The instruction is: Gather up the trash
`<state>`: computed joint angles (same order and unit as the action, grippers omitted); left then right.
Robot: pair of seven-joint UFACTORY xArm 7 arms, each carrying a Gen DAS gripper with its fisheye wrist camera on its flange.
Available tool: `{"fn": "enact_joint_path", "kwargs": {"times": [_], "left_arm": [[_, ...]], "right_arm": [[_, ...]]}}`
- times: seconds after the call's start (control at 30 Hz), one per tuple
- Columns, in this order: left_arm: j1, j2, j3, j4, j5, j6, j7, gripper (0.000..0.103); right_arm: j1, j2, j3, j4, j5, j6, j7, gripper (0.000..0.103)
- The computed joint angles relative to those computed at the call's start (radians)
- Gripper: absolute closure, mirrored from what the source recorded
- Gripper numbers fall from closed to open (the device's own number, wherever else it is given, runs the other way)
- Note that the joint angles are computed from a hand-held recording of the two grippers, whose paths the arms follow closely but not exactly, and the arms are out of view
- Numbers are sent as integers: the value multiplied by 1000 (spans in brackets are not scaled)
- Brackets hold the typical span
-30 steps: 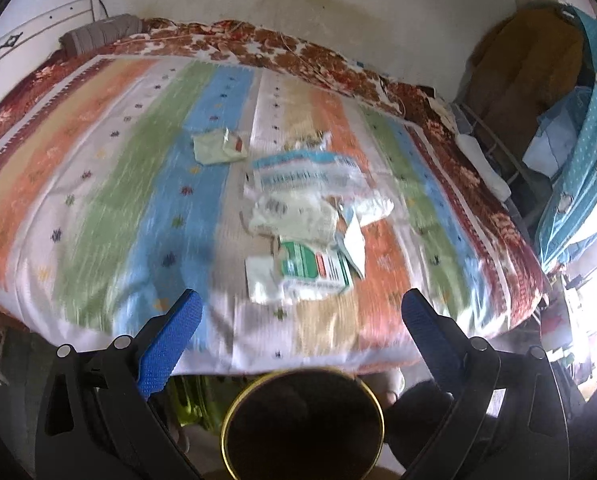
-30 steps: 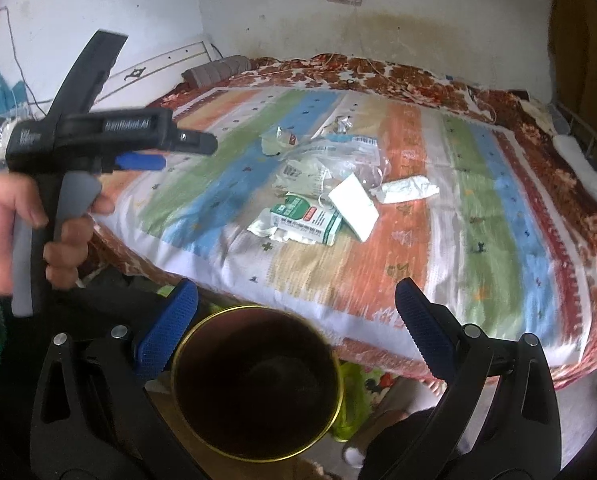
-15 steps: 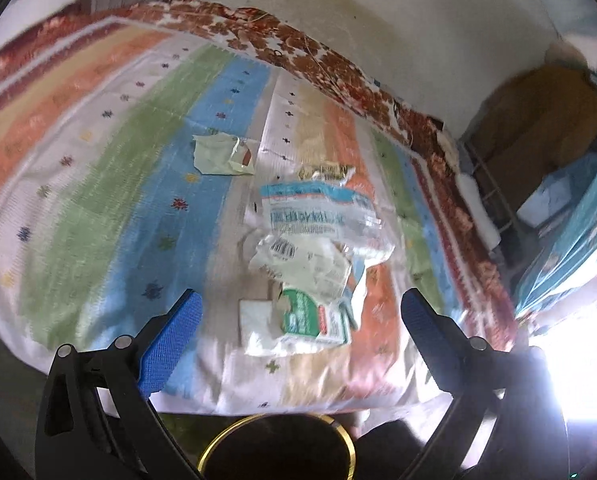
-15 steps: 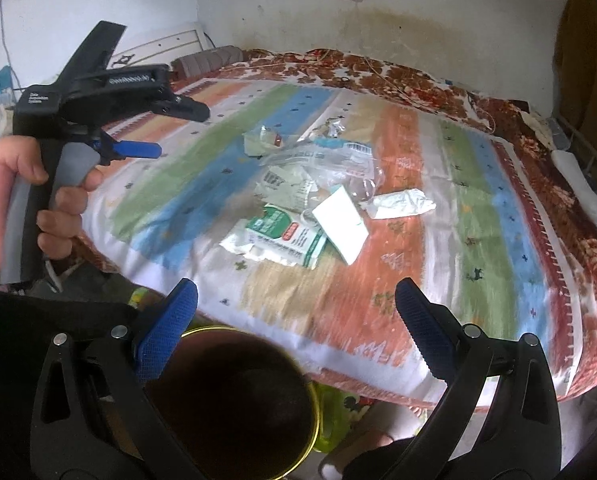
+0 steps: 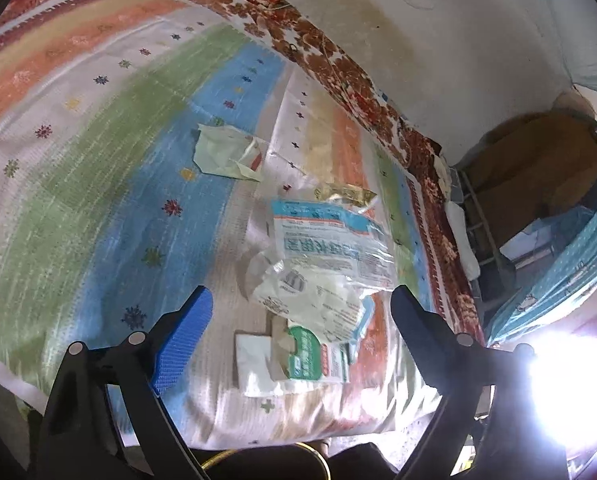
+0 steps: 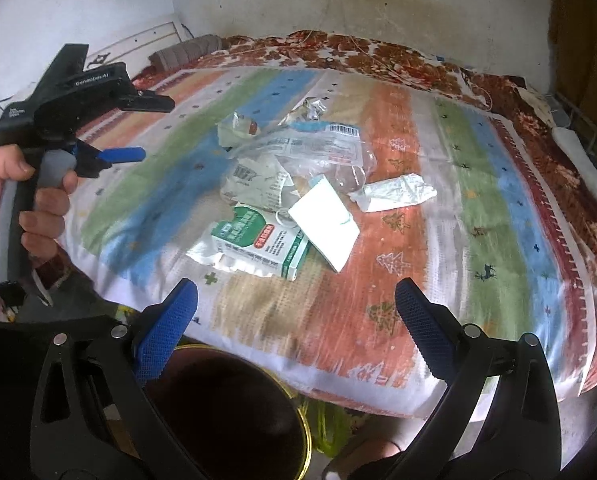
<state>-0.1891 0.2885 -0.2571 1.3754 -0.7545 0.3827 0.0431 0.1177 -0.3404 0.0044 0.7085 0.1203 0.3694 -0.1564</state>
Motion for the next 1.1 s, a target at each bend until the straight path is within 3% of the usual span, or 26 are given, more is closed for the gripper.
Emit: {"fn": "enact_joint_path", "kwargs": {"times": [0.07,0.2,0.33,0.53,0.7,1.1], "left_arm": [[-17,16,18,15,47,-5,-38,16],[-16,51,10,53,86,6,-48,19],[-12,84,0,87,123,10,-43,24],[26,133,-42,113,70,-30,8,29],[55,193,-74,164,22,-18,44,35],[80,338,-114,294,-10,20,86,52]], "right_arm": [[16,32,-16,20,37,11,-8,9],[-39,89,40,43,-74,-25,61,9],[-50,154,51,78,-127,-54,106,11],[-63,234,58,122,-211,-79,182,15],[-73,304,57,160,-352,-103,276,20],[-34,436,13,246,-440,-133,319,32]]}}
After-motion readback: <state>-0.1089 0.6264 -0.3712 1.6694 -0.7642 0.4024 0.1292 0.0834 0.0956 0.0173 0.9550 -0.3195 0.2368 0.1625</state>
